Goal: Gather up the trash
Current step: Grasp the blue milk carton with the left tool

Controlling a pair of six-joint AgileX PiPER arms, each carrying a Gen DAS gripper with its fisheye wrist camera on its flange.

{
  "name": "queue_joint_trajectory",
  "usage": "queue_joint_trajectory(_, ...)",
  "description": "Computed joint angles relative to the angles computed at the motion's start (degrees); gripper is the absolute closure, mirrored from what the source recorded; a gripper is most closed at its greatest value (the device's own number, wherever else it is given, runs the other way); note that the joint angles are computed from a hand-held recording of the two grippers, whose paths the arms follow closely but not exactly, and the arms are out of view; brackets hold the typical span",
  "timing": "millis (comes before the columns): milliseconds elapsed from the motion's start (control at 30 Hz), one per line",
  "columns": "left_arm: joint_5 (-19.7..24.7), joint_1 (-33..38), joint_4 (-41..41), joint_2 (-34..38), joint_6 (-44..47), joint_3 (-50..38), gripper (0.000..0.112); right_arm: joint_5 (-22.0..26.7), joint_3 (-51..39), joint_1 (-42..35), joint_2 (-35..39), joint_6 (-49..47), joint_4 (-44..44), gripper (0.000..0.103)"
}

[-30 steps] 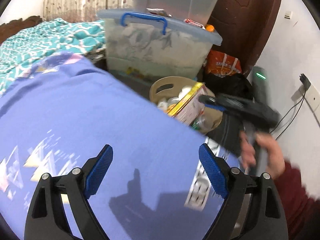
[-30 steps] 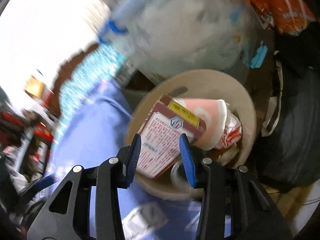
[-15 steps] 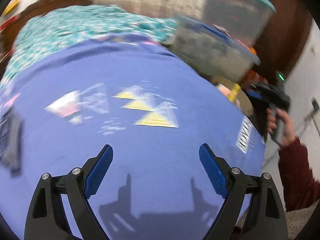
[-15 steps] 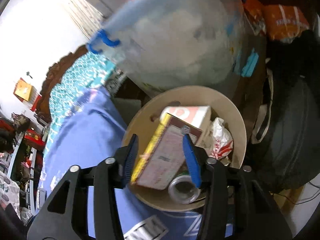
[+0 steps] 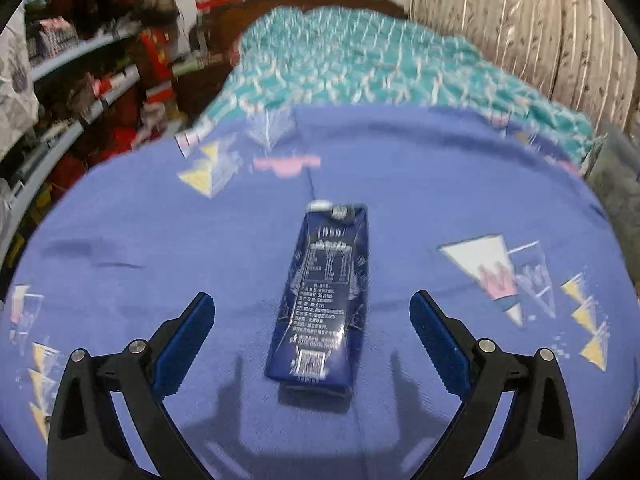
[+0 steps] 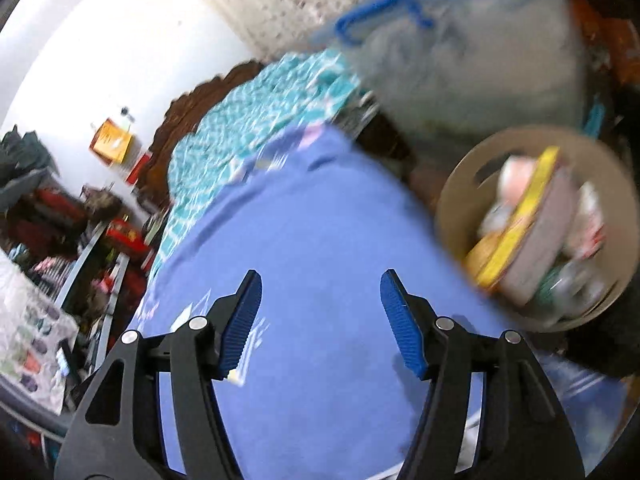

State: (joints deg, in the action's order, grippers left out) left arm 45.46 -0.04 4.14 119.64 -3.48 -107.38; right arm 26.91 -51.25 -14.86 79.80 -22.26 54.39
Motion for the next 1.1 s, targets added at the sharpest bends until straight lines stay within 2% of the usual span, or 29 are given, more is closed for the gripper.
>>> queue_joint_trajectory(33,0.3,0.3,-1.4,1.5,1.5,-1.3,0.019,-0.5,0.4,1.4,0.4,-0.1,0.6,0.039)
queue_joint_trajectory(100,0.8,0.3,-1.5,3.2,2.0,-2.0,0.032,-1.4,1.0,4.8,1.1,0.8,0.9,0.039)
queue_joint_trajectory(133,2.5,0.6,-3.3,4.4,3.5,-3.4,0.059,-1.9,1.3,6.0,1.4,0.9,1.2,0.039)
queue_joint_trajectory(167,2.4,0.9,-5.4,4.6,4.8,-2.9,0.066,-2.3,1.6,7.5,1.7,1.0,1.6,0.039)
queue_joint_trajectory(233,-0.5,0.6,-7.1,1.8,5.7,2.6,0.066,-3.4,2.3,10.2,2.1,1.0,2.7,0.039)
queue_joint_trajectory(367,-3.9,-0.9,-15.7,-4.3,14.6,12.8,0.066,-4.5,3.5,14.1,3.1,-2.6,8.0,0.039)
queue_joint_trajectory(467,-4.5,-2.6,-24.3,-8.3,23.3,19.4,0.066,-5.0,4.5,16.3,3.6,-5.8,12.1,0.039)
queue_joint_trajectory(567,-3.2,-5.5,-36.9,-13.1,38.0,27.1,0.066,-5.3,5.4,18.1,3.5,-7.5,14.4,0.039)
queue_joint_trajectory(667,-1.7,-9.4,-42.6,-16.8,48.9,32.3,0.066,-5.1,6.5,18.9,2.1,-6.8,13.7,0.039)
queue_joint_trajectory(767,-1.2,-13.0,-45.0,-19.8,56.4,36.2,0.066,-4.2,8.2,18.0,0.6,-9.8,17.1,0.039)
queue_joint_trajectory(867,-1.0,-16.5,-43.6,-20.9,59.1,38.4,0.065,-3.2,9.8,17.3,-0.7,-12.7,20.4,0.039)
queue_joint_trajectory(1100,-9.0,-24.2,-35.1,-24.4,58.0,45.1,0.060,-1.6,9.8,17.8,0.8,-15.8,23.2,0.039)
